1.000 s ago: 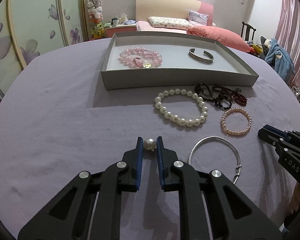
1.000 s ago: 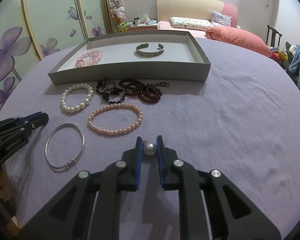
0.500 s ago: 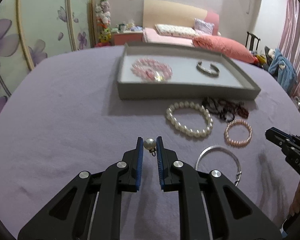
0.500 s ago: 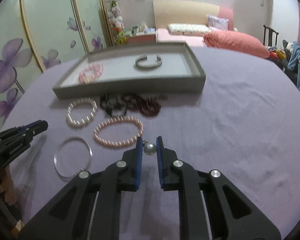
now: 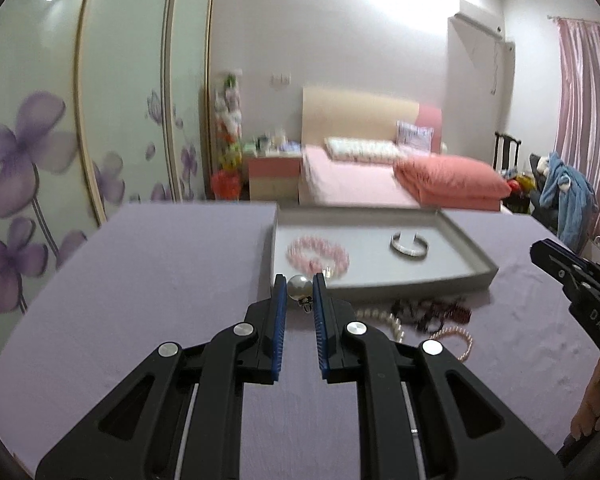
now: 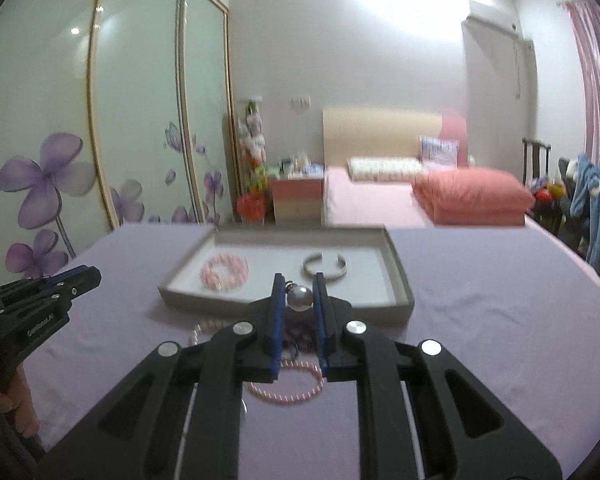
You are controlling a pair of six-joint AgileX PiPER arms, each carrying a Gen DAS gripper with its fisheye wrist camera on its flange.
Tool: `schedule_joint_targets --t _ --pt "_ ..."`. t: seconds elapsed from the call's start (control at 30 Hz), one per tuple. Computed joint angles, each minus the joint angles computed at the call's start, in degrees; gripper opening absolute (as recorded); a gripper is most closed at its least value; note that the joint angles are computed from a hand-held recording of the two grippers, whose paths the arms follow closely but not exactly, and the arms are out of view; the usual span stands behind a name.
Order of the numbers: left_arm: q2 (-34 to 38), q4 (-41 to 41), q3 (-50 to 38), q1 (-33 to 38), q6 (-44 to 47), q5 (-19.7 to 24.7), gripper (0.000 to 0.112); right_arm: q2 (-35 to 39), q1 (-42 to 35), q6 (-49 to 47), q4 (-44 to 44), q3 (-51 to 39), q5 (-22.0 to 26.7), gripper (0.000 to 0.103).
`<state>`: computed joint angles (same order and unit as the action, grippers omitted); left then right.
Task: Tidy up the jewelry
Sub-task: 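Carry the pearl into the grey tray and open the right tool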
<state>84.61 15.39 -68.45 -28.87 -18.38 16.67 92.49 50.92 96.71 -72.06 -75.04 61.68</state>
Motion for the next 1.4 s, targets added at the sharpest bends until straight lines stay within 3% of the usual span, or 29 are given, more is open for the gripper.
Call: schedule_joint_targets --t 0.13,0.23,0.67,0.87,1.1,1.4 --pt "-1.77 18.41 1.72 -2.35 -17.59 -2.87 0.014 0.61 0.53 0.27 -2.88 -1.44 1.15 0.014" --pt "-1.92 27.51 1.86 -3.32 -26.46 -3.87 0.014 1.40 0.24 0.29 -4.52 -2.65 1.26 0.014" --pt "1.63 46.78 -0.91 -4.04 -45.33 -6.08 0.014 3.66 -2.51 2.23 -9.78 -5.10 2.11 0.014" --pt "4.04 52.70 -3.27 -4.15 -51.23 -6.12 0.014 5.22 -4.55 2.45 -11.90 -6.81 1.52 0.014" --pt "6.60 53.25 -5.89 -4.18 -51.57 -5.75 0.014 6.45 -7.00 1.78 -12.34 -7.95 -0.93 0.014" --pt "10.05 44.62 -9.43 -4.07 -42.95 -5.56 0.014 8.09 -9.75 1.67 -11.95 -8.72 -3.67 0.014"
